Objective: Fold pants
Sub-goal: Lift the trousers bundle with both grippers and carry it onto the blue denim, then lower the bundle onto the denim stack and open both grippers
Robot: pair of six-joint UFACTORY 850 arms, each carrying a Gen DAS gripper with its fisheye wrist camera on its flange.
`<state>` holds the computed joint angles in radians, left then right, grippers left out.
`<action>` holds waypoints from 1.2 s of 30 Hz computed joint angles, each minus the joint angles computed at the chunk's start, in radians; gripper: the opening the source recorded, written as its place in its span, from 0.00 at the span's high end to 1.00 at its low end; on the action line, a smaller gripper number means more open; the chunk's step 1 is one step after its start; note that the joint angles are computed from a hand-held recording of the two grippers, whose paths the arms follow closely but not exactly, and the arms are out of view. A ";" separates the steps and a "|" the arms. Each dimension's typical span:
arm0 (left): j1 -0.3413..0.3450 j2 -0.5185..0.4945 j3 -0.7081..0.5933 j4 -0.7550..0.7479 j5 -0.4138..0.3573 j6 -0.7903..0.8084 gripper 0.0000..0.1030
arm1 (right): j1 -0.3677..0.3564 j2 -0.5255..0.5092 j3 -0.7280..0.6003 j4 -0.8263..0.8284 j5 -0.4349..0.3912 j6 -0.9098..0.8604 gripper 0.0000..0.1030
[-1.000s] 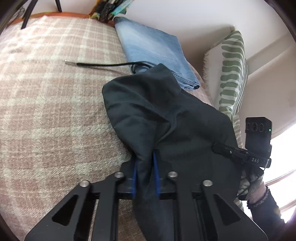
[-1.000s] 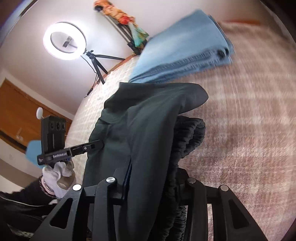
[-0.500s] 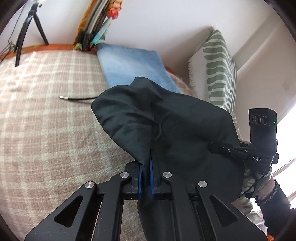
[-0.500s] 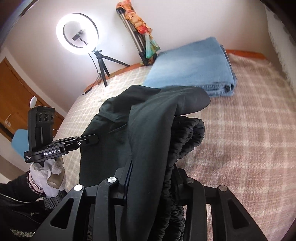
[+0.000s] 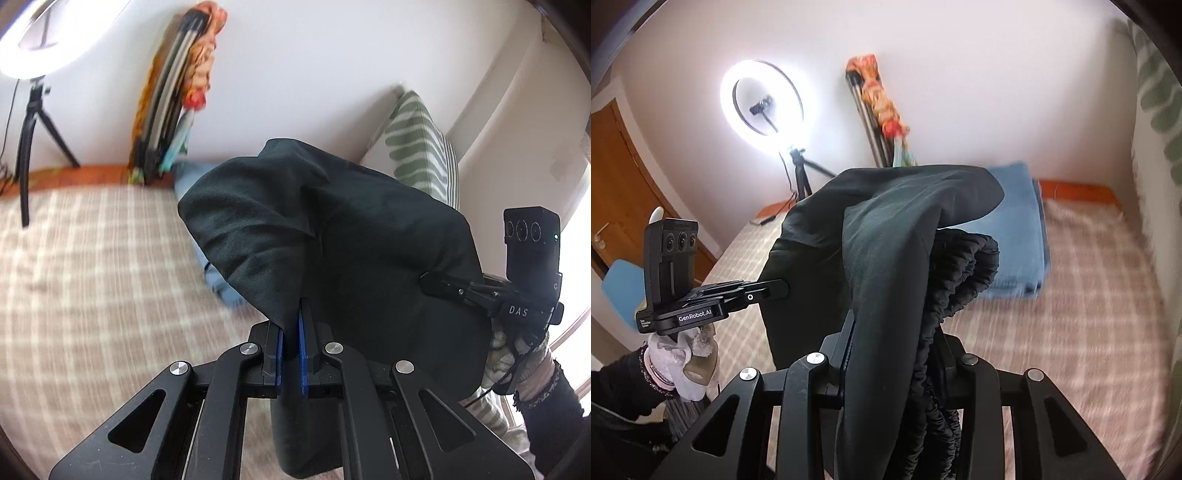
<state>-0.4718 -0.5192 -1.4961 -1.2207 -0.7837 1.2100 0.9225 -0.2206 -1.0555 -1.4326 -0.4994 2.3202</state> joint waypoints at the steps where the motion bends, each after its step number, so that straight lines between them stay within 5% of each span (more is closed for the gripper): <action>1: -0.003 -0.013 -0.026 0.000 0.003 -0.006 0.95 | -0.009 -0.002 -0.010 0.013 -0.005 -0.028 0.67; 11: -0.030 -0.153 -0.291 0.036 0.028 -0.057 0.95 | -0.111 -0.013 -0.084 0.036 -0.022 -0.156 0.67; 21: -0.059 -0.352 -0.591 0.160 0.058 -0.244 0.96 | -0.253 -0.077 -0.139 -0.043 0.087 -0.152 0.67; 28: -0.081 -0.495 -0.805 0.339 0.087 -0.403 0.97 | -0.324 -0.187 -0.229 0.073 0.157 -0.335 0.67; 36: -0.080 -0.526 -0.827 0.392 0.090 -0.434 0.97 | -0.393 -0.267 -0.270 0.295 0.214 -0.543 0.64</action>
<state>-0.5521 -1.0453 -2.3231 -0.8284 -0.6935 0.7760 0.5292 -0.4877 -1.3251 -1.1374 -0.2857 1.7771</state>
